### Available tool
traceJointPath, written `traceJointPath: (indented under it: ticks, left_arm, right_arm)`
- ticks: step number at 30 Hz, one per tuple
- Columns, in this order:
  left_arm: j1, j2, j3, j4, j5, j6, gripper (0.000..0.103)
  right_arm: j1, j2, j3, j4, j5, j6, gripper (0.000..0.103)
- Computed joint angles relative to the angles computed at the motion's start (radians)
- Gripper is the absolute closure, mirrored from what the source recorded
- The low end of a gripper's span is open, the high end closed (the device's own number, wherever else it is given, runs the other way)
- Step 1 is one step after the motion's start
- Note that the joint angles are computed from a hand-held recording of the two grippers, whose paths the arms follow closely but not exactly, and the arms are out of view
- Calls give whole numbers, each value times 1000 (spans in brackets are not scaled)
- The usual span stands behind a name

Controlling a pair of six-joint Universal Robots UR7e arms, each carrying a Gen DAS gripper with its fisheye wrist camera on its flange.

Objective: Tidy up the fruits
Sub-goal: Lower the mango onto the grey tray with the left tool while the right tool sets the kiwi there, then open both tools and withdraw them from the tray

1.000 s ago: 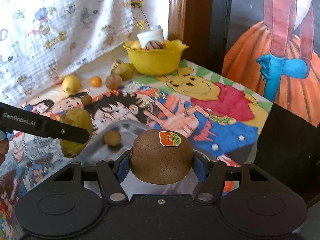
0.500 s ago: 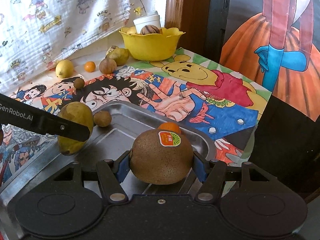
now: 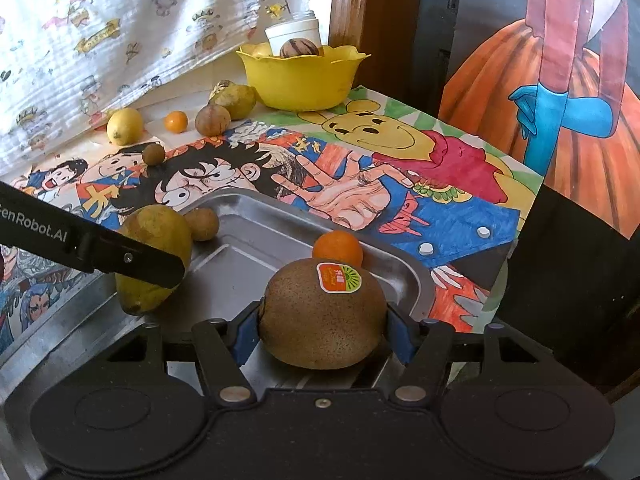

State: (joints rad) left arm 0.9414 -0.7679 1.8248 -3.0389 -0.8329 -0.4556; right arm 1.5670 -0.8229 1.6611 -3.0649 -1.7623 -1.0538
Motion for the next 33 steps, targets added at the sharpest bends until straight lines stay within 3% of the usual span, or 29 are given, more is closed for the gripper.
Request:
traceJointPath:
  ticks: [5, 7, 12, 19, 22, 30, 33]
  left_arm:
    - [6, -9, -2, 18, -26, -24, 45]
    - [2, -14, 1, 14, -15, -31, 43]
    - [-20, -44, 32, -13, 26, -44, 29]
    - [-94, -106, 116, -39, 138, -53, 10]
    - [-141, -135, 179, -103, 194, -21, 1]
    - [-273, -190, 347, -250, 341, 28, 0]
    - [-335, -171, 418, -369, 452, 76, 0]
  right_arm:
    - [4, -5, 12, -18, -9, -7, 35]
    - [4, -13, 22, -33, -2, -6, 29]
    - [10, -61, 66, -51, 27, 18, 20]
    - [27, -184, 196, -97, 92, 44, 3]
    - [34, -245, 266, -121, 111, 64, 1]
    - [63, -396, 446, -124, 78, 132, 1]
    - [78, -446, 514, -113, 49, 153, 1]
